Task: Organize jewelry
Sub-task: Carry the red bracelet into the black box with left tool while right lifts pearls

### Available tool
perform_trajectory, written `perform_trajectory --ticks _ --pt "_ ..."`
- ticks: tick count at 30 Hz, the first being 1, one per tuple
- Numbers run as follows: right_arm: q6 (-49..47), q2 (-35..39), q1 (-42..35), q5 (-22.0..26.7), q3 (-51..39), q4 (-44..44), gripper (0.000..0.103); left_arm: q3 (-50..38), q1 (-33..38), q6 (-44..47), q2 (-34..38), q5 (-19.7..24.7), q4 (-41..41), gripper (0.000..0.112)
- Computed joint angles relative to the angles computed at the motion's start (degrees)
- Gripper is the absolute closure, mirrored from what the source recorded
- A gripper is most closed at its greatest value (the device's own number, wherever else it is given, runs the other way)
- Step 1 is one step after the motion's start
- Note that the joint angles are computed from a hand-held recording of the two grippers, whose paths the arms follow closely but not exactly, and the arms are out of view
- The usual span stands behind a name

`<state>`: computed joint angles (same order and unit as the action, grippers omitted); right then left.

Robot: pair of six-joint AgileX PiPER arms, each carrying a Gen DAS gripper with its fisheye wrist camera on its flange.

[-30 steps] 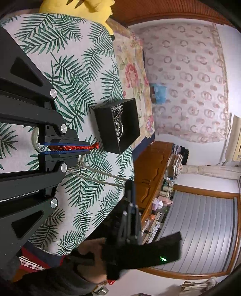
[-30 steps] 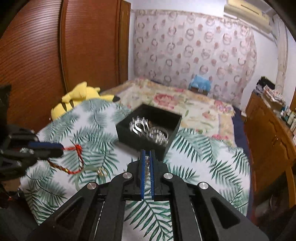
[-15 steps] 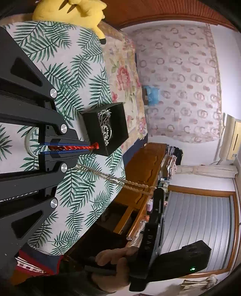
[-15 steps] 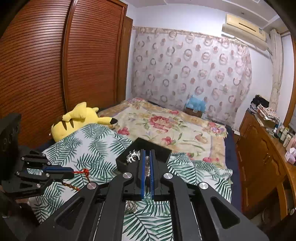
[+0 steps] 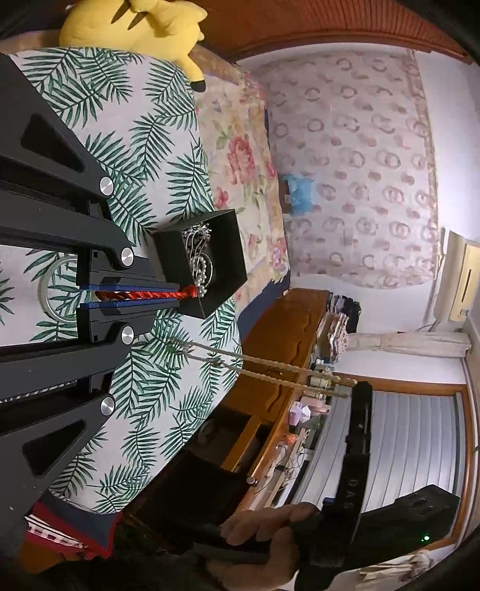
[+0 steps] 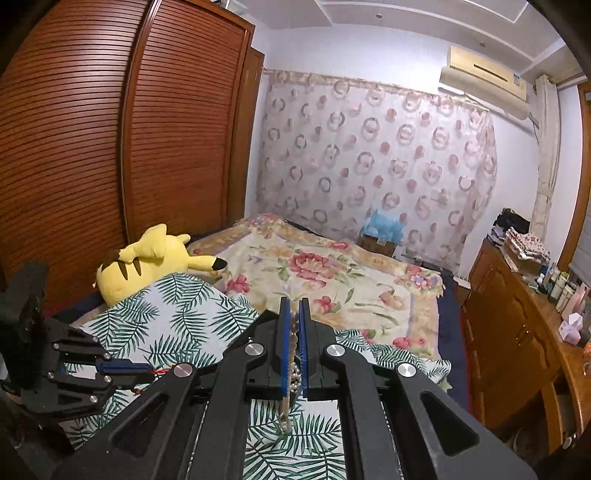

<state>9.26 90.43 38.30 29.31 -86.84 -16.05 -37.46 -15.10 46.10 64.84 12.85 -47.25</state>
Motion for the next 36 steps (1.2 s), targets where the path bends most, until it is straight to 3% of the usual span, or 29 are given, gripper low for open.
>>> perform_trajectory --ticks 9,12,19,36 --pt "2.11 -1.47 1.55 -1.39 1.01 -1.44 0.098 0.76 1.43 4.81 1.15 0.05 -4.77 0.110" --pt "-1.94 1.38 0.39 -1.06 0.99 4.23 0.098 1.21 2.33 7.33 1.23 0.50 -7.33 0.110" --pt "-4.14 6.48 0.51 -1.57 1.85 8.21 0.098 1.33 3.78 8.76 1.60 1.35 -8.36 0.110" --pt "-1.49 1.33 2.78 2.61 -3.98 1.58 0.098 2.14 3.26 14.67 4.17 0.66 -14.53 0.110"
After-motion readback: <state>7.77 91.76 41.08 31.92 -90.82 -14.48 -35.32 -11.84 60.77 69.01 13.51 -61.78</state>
